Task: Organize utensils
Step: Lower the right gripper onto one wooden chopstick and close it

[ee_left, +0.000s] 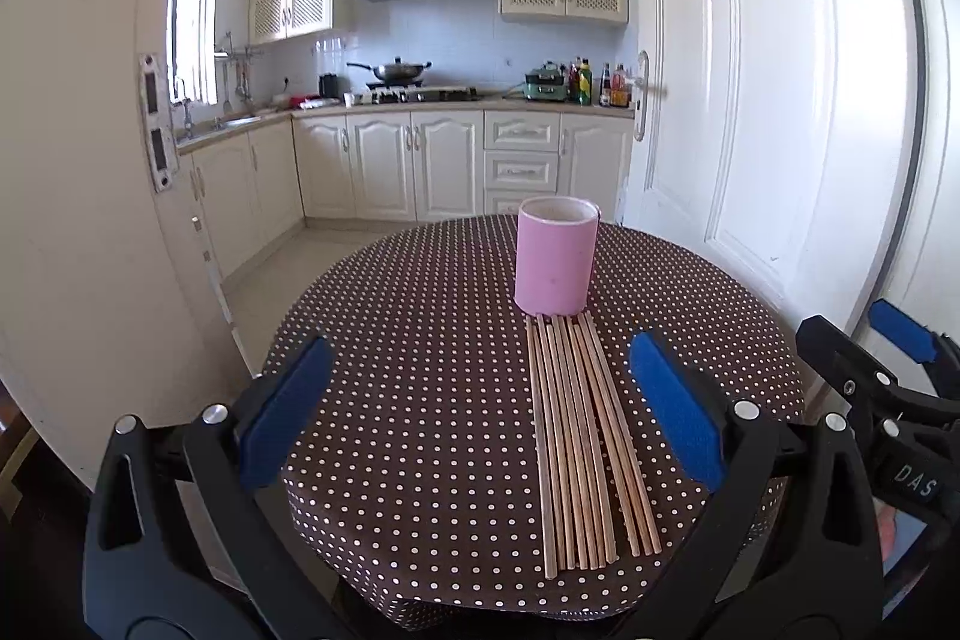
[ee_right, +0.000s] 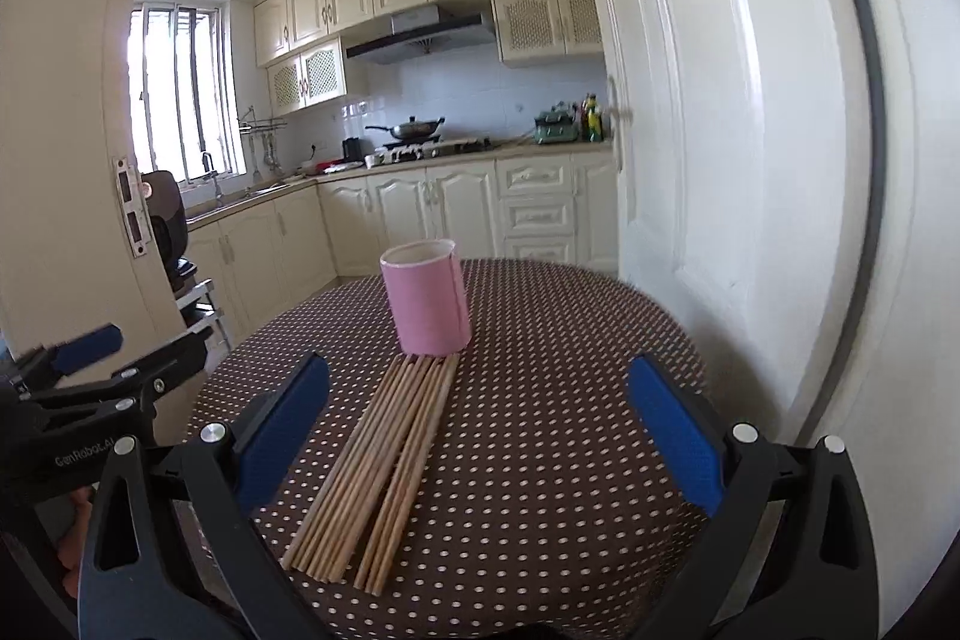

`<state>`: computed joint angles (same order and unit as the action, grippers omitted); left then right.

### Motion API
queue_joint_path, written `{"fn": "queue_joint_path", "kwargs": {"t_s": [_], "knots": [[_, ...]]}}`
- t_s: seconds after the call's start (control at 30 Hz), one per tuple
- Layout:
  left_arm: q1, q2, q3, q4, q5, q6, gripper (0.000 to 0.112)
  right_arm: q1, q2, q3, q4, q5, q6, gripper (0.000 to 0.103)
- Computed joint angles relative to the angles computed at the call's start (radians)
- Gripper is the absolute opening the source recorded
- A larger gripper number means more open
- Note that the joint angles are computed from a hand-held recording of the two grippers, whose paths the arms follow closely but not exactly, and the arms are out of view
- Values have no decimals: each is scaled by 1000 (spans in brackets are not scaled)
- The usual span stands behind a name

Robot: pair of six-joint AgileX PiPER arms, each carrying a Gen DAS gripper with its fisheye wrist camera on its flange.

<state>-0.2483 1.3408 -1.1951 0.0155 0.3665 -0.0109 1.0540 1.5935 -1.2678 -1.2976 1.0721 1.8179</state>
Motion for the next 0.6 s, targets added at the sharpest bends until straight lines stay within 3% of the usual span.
{"fn": "queue_joint_path", "kwargs": {"t_s": [0.13, 0.27, 0.4, 0.5, 0.6], "knots": [[4, 45, -28, 32, 15, -24, 97, -58, 10, -18, 64, -72, -24, 96], [35, 126, -111, -122, 93, 120, 97, -140, 30, -59, 195, -177, -158, 96], [67, 238, -244, -257, 234, 252, 97, -236, 93, -174, 422, -231, -454, 96], [68, 310, -330, -264, 310, 292, 97, -314, 129, -250, 621, -276, -660, 96], [71, 395, -448, -248, 414, 291, 97, -377, 191, -363, 778, -237, -842, 96]]}}
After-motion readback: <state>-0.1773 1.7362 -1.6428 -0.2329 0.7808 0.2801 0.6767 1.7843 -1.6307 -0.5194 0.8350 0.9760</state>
